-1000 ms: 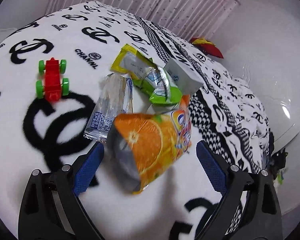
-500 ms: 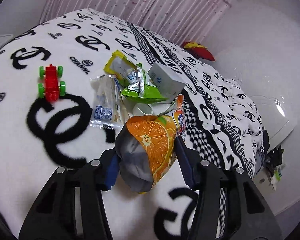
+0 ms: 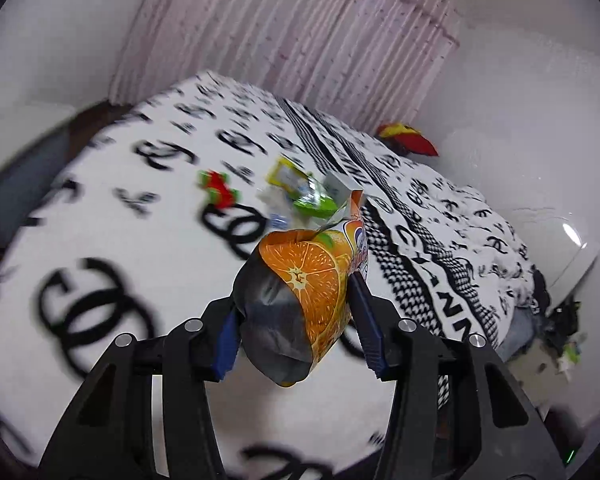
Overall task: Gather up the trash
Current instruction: 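Grasp the clear plastic wrapper with the right gripper while the left holds the bag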
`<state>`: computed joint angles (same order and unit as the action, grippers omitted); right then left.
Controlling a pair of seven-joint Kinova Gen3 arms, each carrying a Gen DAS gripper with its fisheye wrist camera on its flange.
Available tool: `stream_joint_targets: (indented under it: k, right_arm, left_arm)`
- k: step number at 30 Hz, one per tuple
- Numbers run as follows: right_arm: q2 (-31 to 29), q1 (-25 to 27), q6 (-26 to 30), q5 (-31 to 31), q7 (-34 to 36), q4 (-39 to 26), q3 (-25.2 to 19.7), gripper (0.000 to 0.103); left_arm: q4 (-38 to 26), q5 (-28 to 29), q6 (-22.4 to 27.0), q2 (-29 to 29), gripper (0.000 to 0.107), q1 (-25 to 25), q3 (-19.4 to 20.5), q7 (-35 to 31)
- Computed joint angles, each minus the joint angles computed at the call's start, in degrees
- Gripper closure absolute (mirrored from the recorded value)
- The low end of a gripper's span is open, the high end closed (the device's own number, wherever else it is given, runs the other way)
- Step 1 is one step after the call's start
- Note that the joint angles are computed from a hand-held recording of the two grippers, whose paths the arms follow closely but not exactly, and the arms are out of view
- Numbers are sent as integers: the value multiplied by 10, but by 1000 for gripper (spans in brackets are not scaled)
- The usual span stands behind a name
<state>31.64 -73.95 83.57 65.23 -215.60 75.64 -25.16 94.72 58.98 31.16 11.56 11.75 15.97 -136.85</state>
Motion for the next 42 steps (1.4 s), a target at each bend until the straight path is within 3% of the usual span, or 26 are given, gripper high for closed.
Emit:
stream_joint_targets:
  k: [4, 6, 8, 13, 18, 20, 24, 27, 31, 35, 42]
  right_arm:
    - [-22, 1, -18, 0, 31, 8, 49, 23]
    - [-35, -1, -52, -10, 57, 11, 95, 23]
    - [-46, 25, -98, -3, 77, 21, 109, 23]
    - [-36, 134, -190, -22, 178, -28, 104, 23]
    - [30, 252, -172, -43, 294, -152, 28, 23]
    - [58, 270, -170, -70, 341, -205, 41, 23]
    - [112, 270, -156, -163, 424, -311, 116, 24]
    - [156, 268, -138, -233, 472, -391, 175, 32]
    - [202, 267, -86, -283, 511, -481, 212, 54]
    - [184, 263, -118, -304, 498, -441, 238, 74]
    - [139, 215, -150, -324, 495, -368, 293, 80]
  left_arm:
    - [70, 20, -39, -70, 59, -10, -23, -25]
    - [101, 31, -58, -99, 60, -7, -40, -38]
    - [117, 37, -68, -116, 60, 0, -56, -46]
    - [141, 66, -82, -132, 60, 14, -84, -79]
    - [150, 95, -89, -127, 60, 15, -96, -114]
    - [150, 100, -101, -122, 60, 16, -91, -123]
    - [147, 116, -116, -109, 60, 15, -84, -147]
    - [140, 123, -105, -96, 60, 8, -82, -152]
    - [133, 126, -98, -83, 60, -4, -76, -152]
    - [134, 123, -98, -83, 60, -8, -71, -147]
    - [138, 113, -97, -91, 60, -8, -68, -140]
